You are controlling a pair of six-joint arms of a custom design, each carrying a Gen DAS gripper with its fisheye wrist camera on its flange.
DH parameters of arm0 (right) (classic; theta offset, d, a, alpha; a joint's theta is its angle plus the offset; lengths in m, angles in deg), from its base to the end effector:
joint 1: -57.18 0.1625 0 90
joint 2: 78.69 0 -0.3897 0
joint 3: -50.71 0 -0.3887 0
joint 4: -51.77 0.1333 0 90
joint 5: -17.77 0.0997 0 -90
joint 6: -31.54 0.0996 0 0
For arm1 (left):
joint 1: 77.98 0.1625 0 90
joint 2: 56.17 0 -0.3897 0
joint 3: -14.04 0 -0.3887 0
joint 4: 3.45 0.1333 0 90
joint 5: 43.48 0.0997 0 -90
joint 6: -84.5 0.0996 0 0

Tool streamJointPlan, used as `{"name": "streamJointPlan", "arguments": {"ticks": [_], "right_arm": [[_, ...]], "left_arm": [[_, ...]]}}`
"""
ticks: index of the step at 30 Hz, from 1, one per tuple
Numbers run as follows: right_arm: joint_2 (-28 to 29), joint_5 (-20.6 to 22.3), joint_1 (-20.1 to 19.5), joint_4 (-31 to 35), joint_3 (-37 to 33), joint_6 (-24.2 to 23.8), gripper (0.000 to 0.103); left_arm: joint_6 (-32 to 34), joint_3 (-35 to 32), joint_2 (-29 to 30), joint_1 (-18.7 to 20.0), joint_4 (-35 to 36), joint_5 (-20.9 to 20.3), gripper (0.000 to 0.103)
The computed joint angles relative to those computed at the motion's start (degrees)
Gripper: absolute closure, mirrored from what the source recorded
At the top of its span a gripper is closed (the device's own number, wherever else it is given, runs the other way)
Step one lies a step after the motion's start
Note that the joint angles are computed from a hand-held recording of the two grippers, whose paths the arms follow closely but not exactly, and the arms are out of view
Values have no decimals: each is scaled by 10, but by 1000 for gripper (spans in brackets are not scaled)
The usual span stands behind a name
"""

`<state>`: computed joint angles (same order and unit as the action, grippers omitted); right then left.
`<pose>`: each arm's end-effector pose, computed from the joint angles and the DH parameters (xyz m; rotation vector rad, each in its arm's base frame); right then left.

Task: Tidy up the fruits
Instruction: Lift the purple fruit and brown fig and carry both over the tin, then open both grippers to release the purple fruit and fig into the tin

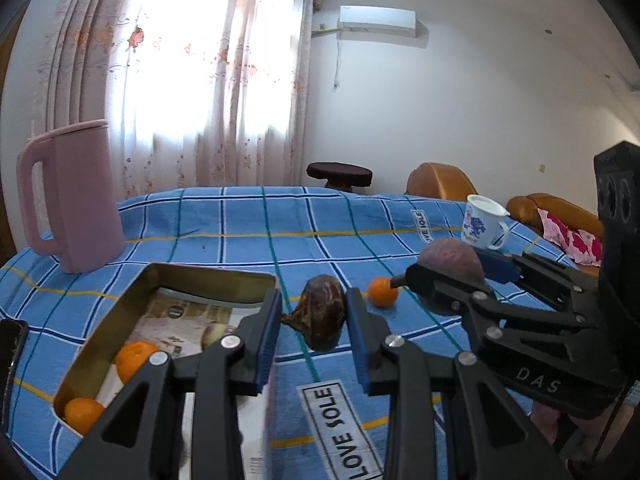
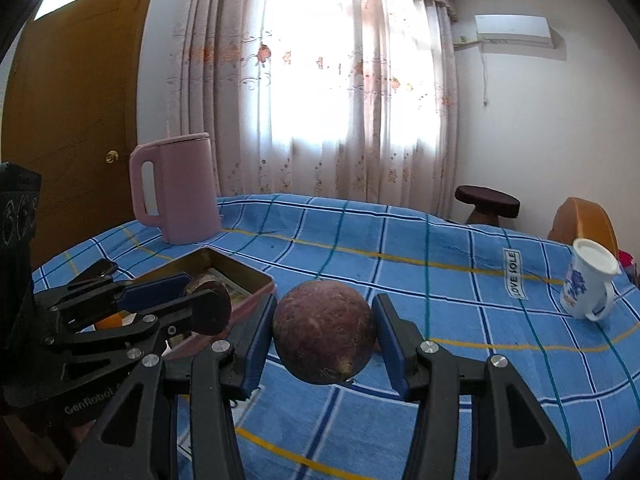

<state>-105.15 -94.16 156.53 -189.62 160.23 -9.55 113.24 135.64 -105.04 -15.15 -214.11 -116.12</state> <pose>0.1791 -0.4960 0.0088 0.6616 -2.0693 1.2921 -0.0874 -0.5274 0.0952 1.0650 2.3838 -1.1523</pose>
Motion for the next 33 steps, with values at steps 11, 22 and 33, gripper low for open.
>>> {"name": "streamJointPlan", "arguments": {"ticks": [11, 22, 33], "right_arm": [[19, 10, 20, 50, -43, -10, 52], [57, 23, 40, 121, -96, -14, 52], [90, 26, 44, 199, -143, -18, 52]], "left_arm": [[-7, -4, -27, 27, 6, 2, 69], [-16, -18, -50, 63, 13, 22, 69], [-29, -40, -61, 93, 45, 35, 69]]}}
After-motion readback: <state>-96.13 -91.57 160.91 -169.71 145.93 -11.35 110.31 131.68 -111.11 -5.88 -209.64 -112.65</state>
